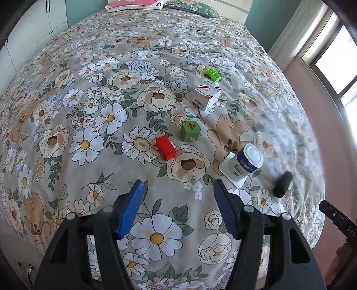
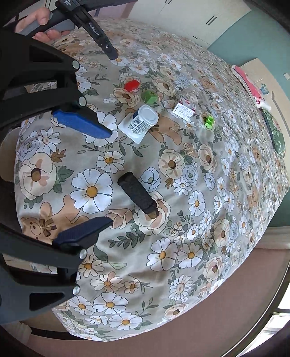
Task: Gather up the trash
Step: 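Move both tools back toward the red block and black foam tube, then grasp the red block with left tool while right tool grasps black foam tube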
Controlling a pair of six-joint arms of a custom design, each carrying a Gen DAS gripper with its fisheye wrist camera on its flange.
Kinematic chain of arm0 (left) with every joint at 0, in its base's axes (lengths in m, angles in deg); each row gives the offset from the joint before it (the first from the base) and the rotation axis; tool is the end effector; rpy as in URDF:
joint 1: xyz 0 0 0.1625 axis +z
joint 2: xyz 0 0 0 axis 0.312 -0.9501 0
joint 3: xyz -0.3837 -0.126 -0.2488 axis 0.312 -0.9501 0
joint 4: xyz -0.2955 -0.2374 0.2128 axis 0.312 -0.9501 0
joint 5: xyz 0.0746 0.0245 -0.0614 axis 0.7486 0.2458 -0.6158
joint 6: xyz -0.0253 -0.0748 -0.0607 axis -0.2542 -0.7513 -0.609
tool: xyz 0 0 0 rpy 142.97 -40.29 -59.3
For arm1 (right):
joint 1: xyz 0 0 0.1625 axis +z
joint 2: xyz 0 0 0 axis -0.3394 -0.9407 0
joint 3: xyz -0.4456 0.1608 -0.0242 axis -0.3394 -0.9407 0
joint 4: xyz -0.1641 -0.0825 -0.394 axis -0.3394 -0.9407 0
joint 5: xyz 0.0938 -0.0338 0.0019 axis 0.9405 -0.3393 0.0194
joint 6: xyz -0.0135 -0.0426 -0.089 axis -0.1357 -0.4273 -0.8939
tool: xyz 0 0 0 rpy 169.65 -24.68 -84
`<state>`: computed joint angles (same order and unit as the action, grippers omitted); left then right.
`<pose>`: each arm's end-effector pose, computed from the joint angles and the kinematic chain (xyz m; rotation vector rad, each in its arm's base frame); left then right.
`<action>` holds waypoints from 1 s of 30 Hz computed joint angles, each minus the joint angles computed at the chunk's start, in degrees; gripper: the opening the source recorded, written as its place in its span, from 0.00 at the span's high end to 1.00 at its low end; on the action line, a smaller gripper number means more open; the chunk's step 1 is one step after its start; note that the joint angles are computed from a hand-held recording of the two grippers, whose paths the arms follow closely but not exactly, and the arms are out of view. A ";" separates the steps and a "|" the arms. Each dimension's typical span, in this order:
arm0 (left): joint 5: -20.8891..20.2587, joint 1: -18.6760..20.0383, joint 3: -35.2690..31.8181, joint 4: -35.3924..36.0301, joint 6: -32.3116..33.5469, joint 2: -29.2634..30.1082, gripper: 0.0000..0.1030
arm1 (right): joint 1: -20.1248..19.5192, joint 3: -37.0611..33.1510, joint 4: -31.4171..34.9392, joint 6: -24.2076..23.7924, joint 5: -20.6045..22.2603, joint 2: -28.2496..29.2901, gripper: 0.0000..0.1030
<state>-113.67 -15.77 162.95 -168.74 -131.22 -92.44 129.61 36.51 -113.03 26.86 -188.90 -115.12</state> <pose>-0.5530 -0.2019 0.1800 -0.3558 2.3665 -0.7518 0.1876 -0.2991 0.5863 0.2958 -2.5260 0.3905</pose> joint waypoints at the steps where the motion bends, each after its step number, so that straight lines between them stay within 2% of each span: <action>1: 0.18 0.69 0.91 -1.04 -0.32 -0.25 0.35 | -1.01 0.66 -1.08 0.14 -0.12 0.32 0.30; 8: 1.02 5.18 6.35 -6.55 -0.85 -1.31 0.35 | -7.65 4.02 -6.95 1.65 1.06 3.03 0.30; 19: 4.02 9.48 10.91 -11.61 -1.62 -1.30 0.37 | -13.74 7.55 -13.54 4.59 2.60 6.16 0.30; 20: 4.07 9.78 11.03 -11.56 -1.90 -1.11 0.40 | -13.77 7.83 -13.70 4.36 2.31 6.47 0.30; 21: 3.98 10.08 11.05 -11.32 -2.03 -0.89 0.47 | -13.74 8.24 -14.40 4.06 1.91 6.66 0.30; 24: 3.97 10.66 11.02 -10.61 -1.99 -0.31 0.53 | -14.31 9.22 -16.70 3.55 2.12 6.73 0.31; 26: 4.22 10.76 10.72 -9.99 -2.04 0.02 0.57 | -14.32 9.46 -16.96 2.87 1.67 7.07 0.39; 27: 4.33 10.80 10.66 -10.10 -1.74 0.06 0.62 | -14.15 9.67 -17.31 2.26 1.00 7.20 0.46; 28: 4.39 10.86 10.72 -10.32 -1.37 0.01 0.71 | -14.16 9.81 -17.62 1.54 0.96 7.15 0.50; 30: 4.37 11.00 10.98 -11.36 -0.56 -0.08 0.79 | -14.26 9.97 -17.97 0.34 1.32 6.94 0.54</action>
